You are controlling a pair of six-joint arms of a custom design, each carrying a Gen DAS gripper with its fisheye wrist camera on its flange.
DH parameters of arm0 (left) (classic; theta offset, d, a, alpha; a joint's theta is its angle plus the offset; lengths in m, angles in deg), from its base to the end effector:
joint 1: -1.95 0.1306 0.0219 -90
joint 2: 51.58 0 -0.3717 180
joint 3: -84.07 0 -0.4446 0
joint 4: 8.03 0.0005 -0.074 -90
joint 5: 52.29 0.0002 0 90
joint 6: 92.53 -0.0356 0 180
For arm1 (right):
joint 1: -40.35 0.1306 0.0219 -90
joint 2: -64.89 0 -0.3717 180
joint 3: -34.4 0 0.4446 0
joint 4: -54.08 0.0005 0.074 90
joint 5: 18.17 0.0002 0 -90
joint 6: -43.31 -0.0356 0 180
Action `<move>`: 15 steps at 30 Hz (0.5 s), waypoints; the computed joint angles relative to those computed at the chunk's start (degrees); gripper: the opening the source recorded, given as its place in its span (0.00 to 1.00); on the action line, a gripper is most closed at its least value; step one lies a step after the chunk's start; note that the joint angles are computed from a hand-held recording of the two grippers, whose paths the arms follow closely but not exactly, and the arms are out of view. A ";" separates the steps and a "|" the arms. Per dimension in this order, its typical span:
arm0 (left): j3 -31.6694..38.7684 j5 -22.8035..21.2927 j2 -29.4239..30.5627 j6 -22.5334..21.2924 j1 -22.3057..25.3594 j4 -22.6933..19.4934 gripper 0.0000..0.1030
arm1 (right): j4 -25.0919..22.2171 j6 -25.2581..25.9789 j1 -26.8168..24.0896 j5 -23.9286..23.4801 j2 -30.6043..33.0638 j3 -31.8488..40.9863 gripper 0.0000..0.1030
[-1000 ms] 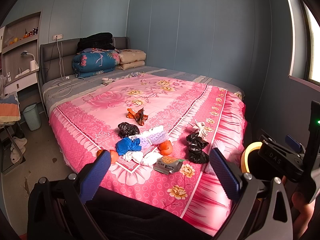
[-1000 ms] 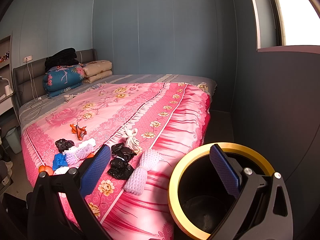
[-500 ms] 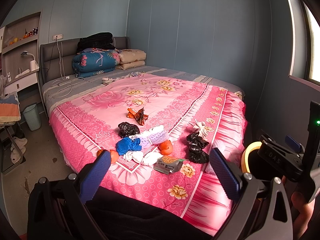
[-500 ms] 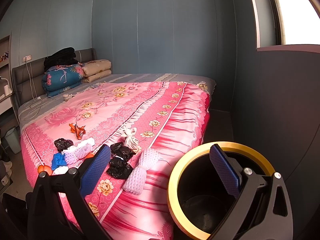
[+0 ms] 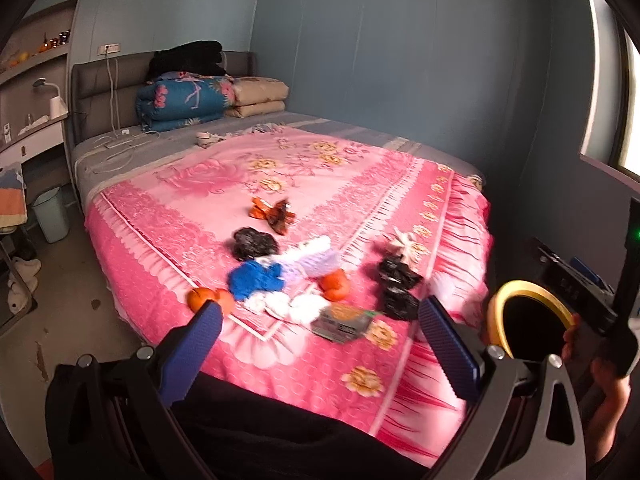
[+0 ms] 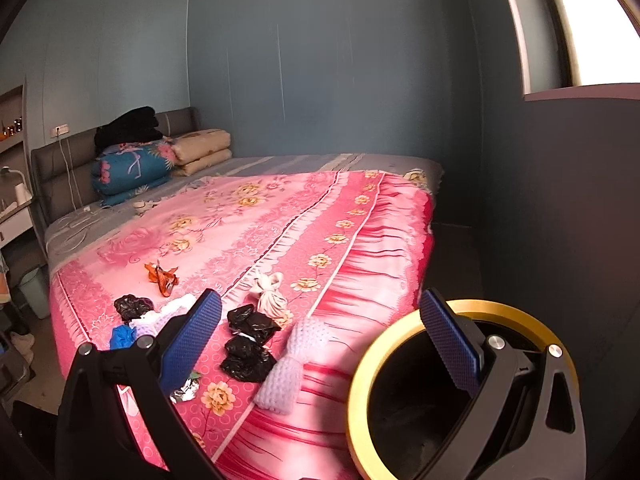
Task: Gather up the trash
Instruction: 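Grasp the orange peel with the left tool while the right tool grasps the black bag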
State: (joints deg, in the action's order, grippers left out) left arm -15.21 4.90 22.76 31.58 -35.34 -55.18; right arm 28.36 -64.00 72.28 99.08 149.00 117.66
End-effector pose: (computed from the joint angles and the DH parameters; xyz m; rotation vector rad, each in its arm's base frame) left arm 0.3630 -0.2528 0.4699 -0.2284 2.1402 -0.0603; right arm 0.4525 0.2622 0.4463 0.0418 1.9800 0.0727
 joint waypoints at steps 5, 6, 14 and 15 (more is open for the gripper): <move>-2.58 3.96 -1.56 -2.14 5.88 -0.60 0.92 | -4.59 -0.79 0.00 -4.75 3.55 3.49 0.92; -2.95 4.42 -1.69 -2.21 6.80 -0.91 0.92 | -6.08 -0.75 0.31 -5.18 4.72 4.23 0.92; -4.92 14.00 -0.01 -4.48 16.73 -3.29 0.92 | -11.16 -0.32 1.03 -8.95 12.40 9.01 0.92; -4.84 14.52 0.54 -5.54 17.41 -3.20 0.92 | -11.48 -0.08 1.13 -9.08 13.60 9.99 0.92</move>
